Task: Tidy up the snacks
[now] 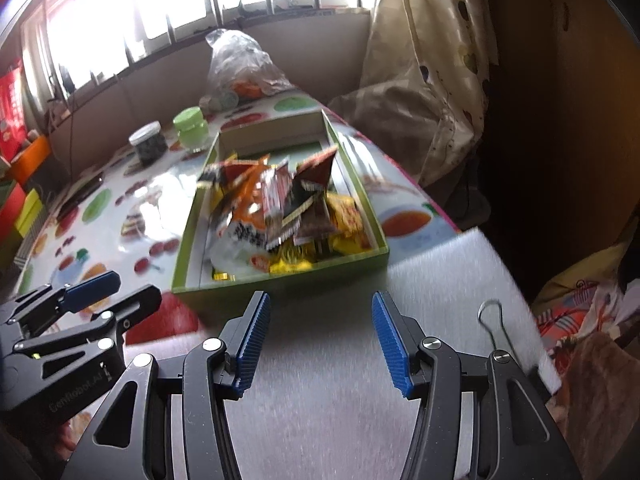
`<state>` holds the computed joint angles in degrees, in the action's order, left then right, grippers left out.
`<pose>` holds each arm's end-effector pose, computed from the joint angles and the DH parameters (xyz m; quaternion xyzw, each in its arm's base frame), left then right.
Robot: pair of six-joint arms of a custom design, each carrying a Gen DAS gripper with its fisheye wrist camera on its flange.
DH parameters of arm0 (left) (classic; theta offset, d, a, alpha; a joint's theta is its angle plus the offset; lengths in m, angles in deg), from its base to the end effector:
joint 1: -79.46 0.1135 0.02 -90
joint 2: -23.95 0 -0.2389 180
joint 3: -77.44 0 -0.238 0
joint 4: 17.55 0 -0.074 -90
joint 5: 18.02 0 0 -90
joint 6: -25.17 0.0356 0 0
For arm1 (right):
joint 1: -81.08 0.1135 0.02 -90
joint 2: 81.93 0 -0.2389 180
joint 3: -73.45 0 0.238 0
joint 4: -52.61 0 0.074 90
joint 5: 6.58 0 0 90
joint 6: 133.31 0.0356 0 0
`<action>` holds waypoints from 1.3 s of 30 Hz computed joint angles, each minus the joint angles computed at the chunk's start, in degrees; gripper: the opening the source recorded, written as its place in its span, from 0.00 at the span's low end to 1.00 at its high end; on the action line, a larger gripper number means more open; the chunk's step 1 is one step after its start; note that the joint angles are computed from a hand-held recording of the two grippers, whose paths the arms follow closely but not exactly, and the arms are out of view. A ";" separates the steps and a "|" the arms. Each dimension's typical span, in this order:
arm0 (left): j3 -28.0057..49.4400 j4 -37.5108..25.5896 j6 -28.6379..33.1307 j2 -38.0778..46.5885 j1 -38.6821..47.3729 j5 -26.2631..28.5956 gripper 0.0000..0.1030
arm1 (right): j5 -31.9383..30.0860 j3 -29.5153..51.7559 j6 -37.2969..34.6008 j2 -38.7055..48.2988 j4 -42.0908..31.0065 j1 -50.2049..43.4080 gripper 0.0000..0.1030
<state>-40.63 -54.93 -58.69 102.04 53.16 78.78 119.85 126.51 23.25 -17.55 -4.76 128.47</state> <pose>0.2351 -0.1209 0.1931 0.2827 0.9052 -0.1101 0.2976 0.1424 0.1236 0.1866 0.2124 0.9109 -0.0202 0.3533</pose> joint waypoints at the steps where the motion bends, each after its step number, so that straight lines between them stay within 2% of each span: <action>1: -0.78 -0.09 -0.16 -0.14 0.13 -0.04 0.51 | -0.10 -0.28 0.62 0.16 -0.08 0.58 0.51; 8: -3.99 0.78 -0.82 0.08 0.62 0.48 0.51 | -0.53 -2.18 5.99 2.45 -0.73 3.54 0.51; 20: -6.82 4.30 -1.51 -0.87 1.95 2.19 0.54 | 2.21 -0.08 7.30 8.03 -1.92 5.77 0.54; 24: -7.77 5.85 -2.38 -1.16 1.57 0.30 0.64 | 3.10 0.18 8.89 9.09 -2.26 6.63 0.55; 39: -8.71 7.03 -2.90 -1.65 2.28 1.03 0.64 | 3.76 0.18 9.68 9.56 -2.70 6.94 0.55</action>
